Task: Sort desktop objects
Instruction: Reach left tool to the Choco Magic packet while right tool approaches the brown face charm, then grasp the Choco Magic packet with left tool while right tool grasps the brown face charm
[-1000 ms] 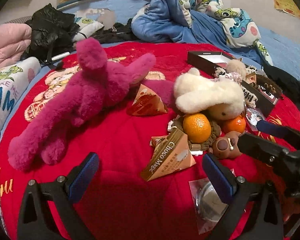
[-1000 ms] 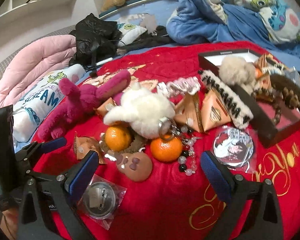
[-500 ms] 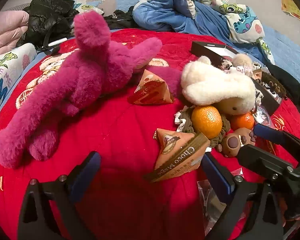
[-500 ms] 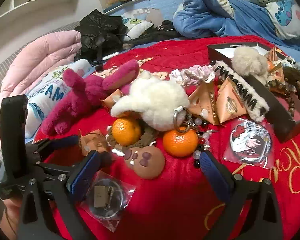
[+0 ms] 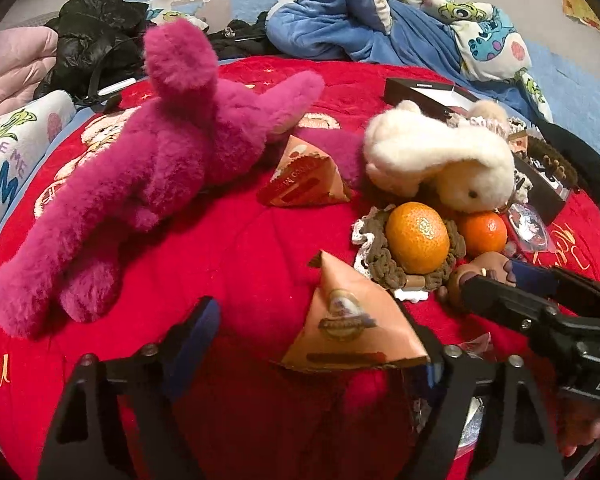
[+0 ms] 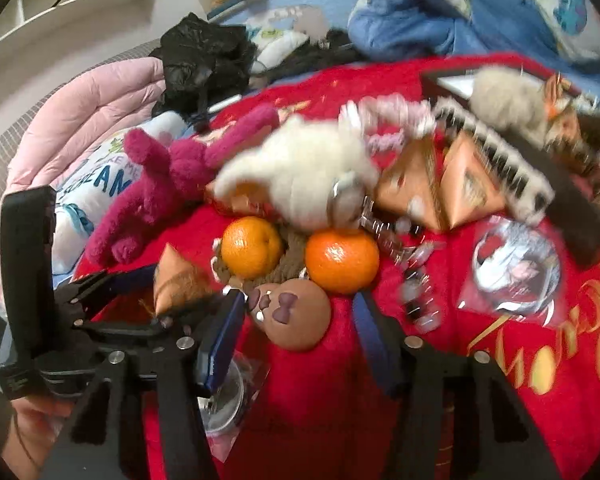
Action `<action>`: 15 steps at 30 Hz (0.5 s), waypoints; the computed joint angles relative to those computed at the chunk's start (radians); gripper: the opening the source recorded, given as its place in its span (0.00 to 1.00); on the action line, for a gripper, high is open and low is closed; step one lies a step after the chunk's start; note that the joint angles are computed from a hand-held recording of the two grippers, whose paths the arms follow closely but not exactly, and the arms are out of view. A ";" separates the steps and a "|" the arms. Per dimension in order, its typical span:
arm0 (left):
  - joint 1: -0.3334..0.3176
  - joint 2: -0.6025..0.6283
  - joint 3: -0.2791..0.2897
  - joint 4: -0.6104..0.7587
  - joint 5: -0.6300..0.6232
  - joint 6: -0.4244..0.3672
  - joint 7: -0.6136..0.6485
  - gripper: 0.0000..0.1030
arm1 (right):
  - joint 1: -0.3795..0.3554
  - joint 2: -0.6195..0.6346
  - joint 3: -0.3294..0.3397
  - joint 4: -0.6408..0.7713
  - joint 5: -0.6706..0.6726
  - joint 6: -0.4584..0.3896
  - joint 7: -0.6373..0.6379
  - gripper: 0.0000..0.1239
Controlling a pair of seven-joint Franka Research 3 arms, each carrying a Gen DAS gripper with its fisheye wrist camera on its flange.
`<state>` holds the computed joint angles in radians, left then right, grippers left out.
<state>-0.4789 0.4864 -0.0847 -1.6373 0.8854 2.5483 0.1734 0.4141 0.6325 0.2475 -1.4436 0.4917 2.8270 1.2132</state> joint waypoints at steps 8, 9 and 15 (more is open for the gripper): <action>-0.005 -0.018 0.015 -0.029 0.056 0.023 -0.075 0.52 | 0.004 -0.008 -0.003 -0.009 -0.005 -0.005 -0.009 0.41; -0.005 -0.025 0.015 -0.038 0.063 0.027 -0.085 0.52 | 0.007 -0.006 -0.007 -0.005 -0.008 -0.013 -0.004 0.41; -0.007 -0.049 0.012 -0.069 0.114 0.030 -0.126 0.50 | 0.007 -0.010 -0.007 -0.013 -0.011 -0.004 -0.006 0.39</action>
